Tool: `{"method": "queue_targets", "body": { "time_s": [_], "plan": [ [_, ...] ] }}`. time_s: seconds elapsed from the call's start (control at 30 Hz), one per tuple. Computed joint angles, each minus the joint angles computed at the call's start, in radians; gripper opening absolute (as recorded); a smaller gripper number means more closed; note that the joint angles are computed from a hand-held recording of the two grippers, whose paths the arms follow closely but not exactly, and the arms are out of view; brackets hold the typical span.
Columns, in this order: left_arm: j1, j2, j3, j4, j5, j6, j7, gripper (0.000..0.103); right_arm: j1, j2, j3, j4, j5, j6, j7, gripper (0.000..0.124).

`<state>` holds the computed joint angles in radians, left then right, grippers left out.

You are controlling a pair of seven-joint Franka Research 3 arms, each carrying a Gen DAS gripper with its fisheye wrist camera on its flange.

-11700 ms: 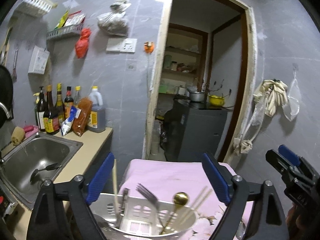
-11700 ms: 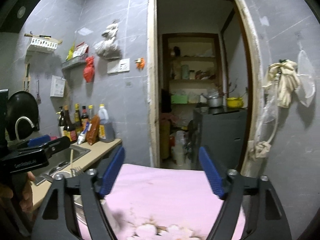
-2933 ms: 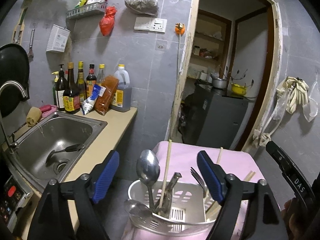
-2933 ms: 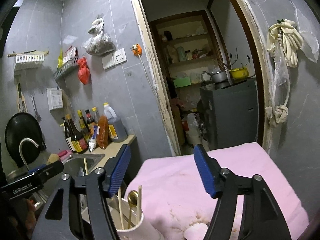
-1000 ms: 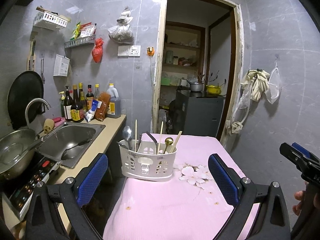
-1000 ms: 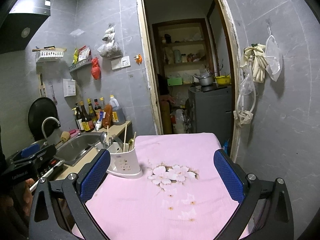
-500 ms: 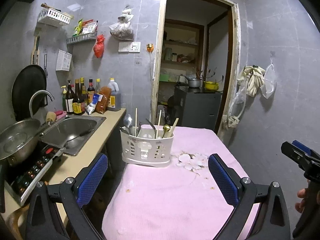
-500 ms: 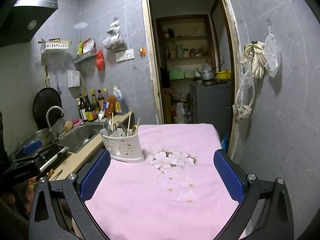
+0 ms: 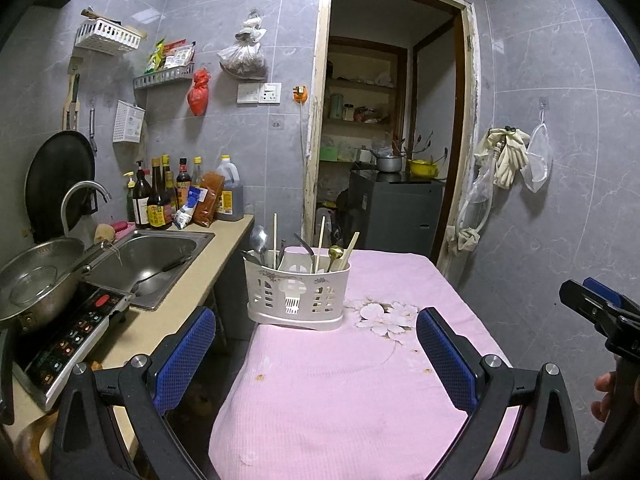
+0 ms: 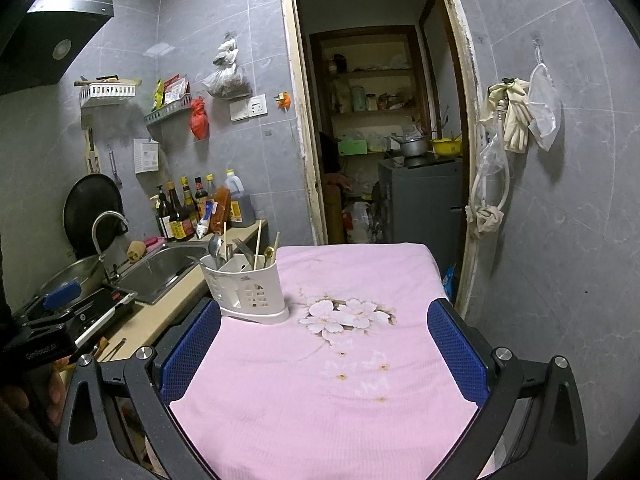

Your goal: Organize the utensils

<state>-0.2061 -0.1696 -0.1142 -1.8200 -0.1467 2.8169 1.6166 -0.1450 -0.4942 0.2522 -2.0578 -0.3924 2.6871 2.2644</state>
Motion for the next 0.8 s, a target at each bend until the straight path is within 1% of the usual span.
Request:
{"method": "queue_targets", "body": {
  "time_s": [0.8],
  "plan": [
    [-0.001, -0.004, 0.002, -0.006, -0.002, 0.004, 0.001, 0.101, 0.006, 0.008, 0.0, 0.011, -0.013, -0.007, 0.012, 0.101]
  ]
}}
